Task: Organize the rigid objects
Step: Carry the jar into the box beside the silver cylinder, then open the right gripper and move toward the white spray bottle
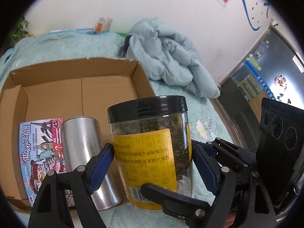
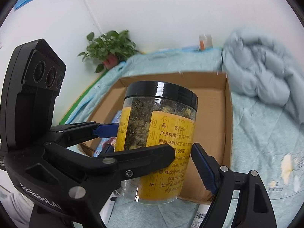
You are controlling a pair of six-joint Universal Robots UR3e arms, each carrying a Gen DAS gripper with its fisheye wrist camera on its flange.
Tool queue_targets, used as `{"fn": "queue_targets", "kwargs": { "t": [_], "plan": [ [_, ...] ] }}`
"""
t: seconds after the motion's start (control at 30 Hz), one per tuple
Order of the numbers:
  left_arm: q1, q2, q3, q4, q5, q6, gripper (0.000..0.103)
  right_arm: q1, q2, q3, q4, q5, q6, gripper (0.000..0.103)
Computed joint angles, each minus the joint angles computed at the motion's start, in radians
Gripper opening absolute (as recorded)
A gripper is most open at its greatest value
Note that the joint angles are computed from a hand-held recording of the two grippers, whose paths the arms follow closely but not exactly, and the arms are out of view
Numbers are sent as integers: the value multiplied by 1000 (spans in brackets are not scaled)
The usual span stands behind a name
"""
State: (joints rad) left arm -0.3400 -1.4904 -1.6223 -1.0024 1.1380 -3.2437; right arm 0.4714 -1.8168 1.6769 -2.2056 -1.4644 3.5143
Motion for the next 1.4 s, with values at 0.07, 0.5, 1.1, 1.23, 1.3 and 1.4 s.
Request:
{"fn": "queue_targets", "kwargs": {
  "t": [0.07,0.5,1.1,1.23,1.3,1.4],
  "plan": [
    [-3,-28,4,-11,5,4,84,-41,2,47,-24,48,-13,81],
    [-42,-104,-15,-40,68,-36,84,-87,-1,277,-149,145,0,80],
    [-20,319,-254,95,311,20,84,41,42,265,-215,-56,126,103],
    [57,507,-227,-38,384,122,86,277,43,152,-180,-410,203,103],
    [100,589,-216,-87,409,164,87,413,62,94,-121,-596,281,103],
    [61,667,-239,-100,510,154,88,601,127,-8,53,-816,450,103]
  ]
}}
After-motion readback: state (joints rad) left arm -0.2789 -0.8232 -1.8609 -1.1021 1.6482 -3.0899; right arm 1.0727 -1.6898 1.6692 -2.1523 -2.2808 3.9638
